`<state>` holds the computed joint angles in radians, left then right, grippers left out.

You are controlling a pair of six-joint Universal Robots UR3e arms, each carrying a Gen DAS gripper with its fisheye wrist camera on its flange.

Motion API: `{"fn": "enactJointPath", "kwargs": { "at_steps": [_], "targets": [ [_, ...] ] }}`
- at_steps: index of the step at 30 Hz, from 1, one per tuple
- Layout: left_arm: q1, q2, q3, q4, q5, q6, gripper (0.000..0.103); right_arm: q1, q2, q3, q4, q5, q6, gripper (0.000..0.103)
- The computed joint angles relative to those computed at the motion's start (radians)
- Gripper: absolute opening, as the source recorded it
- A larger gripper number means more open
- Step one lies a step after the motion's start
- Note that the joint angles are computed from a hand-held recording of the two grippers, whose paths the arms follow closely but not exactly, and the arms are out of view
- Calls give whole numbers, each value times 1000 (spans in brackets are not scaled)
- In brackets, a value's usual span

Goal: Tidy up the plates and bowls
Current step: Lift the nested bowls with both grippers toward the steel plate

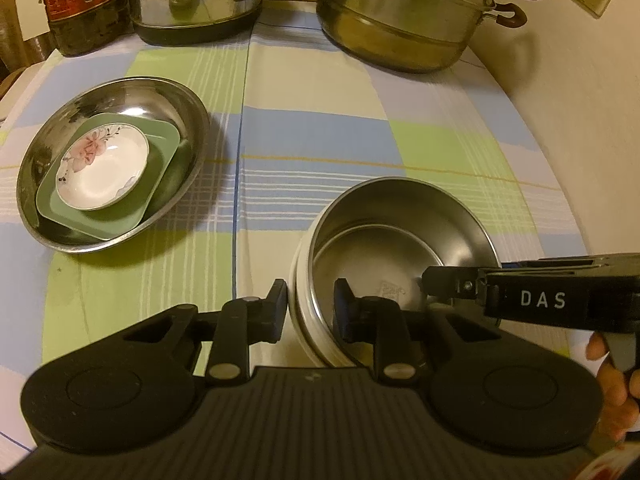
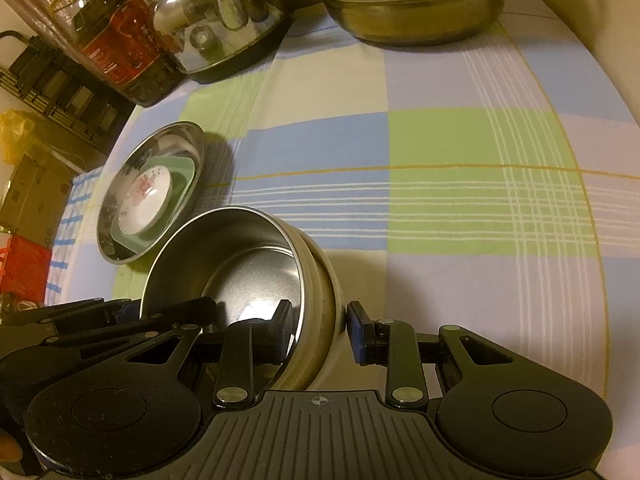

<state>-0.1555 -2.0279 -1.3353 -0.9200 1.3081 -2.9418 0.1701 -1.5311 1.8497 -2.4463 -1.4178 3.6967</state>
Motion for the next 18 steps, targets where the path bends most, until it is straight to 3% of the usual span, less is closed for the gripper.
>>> {"fn": "enactJointPath", "kwargs": {
  "at_steps": [11, 18],
  "targets": [
    [59, 87, -106, 10, 23, -34, 19, 44, 82, -114, 60, 28, -16, 28],
    [160, 156, -187, 4, 18, -14, 19, 133, 233, -316, 125, 31, 6, 27]
  ]
}}
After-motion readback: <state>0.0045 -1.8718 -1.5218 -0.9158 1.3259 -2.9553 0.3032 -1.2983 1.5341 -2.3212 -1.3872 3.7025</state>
